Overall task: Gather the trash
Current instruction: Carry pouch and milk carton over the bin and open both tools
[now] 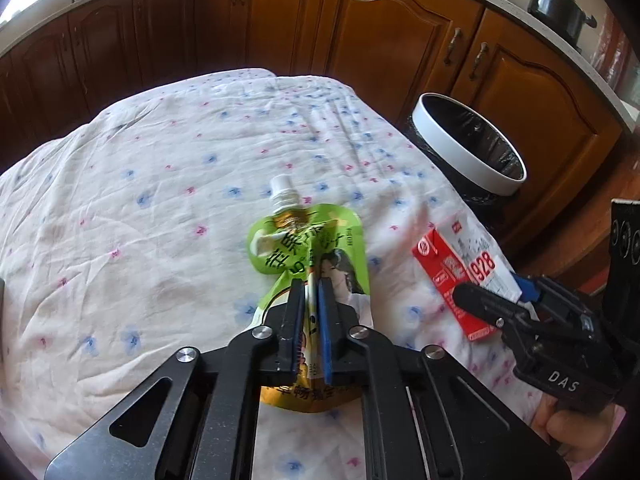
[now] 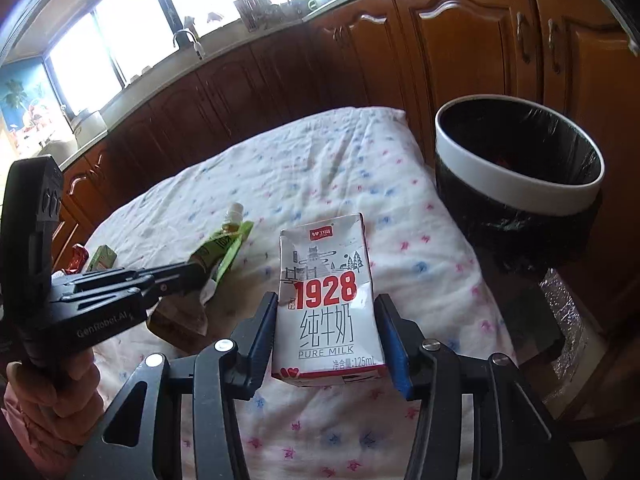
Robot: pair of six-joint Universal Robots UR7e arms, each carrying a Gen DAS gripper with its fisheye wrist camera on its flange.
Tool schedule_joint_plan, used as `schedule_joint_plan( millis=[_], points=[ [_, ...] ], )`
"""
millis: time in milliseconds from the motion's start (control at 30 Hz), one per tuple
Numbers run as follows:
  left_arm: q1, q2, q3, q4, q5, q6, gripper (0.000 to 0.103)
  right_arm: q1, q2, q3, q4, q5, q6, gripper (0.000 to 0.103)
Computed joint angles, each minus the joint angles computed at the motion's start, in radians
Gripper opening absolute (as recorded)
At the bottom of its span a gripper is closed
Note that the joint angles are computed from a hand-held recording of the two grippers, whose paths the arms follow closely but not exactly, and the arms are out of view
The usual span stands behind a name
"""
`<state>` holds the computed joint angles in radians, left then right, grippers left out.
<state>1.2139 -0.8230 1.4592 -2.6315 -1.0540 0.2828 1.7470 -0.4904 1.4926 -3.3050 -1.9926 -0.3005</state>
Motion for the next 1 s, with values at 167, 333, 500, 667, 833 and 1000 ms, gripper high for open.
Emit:
schedule_joint_plan(
  millis=[167, 333, 500, 667, 833, 1000],
  points=[
    [-0.016, 0.006, 0.003, -0.011, 0.003, 0.014, 0.004, -0.007, -0.022, 0.016, -0.027, 0.014, 0.008, 0.05],
    [-0.037, 0.021, 0.0, -0.03, 0.004, 0.04, 0.004, -0.011, -0.047, 0.035, -0.066, 0.016, 0.009, 0.049],
    [-0.056, 0.039, -0.011, -0.042, 0.0, 0.056, 0.004, -0.019, -0.076, 0.051, -0.111, 0.015, 0.007, 0.049],
    [-0.078, 0.061, -0.025, -0.062, -0.003, 0.08, 0.004, -0.03, -0.103, 0.06, -0.132, 0.012, 0.011, 0.049],
    [-0.095, 0.087, -0.056, -0.056, -0.013, 0.091, 0.004, -0.044, -0.126, 0.066, -0.142, 0.01, 0.014, 0.049],
    [-0.106, 0.121, -0.103, -0.027, -0.032, 0.095, 0.004, -0.057, -0.144, 0.048, -0.135, -0.003, 0.016, 0.049]
  ],
)
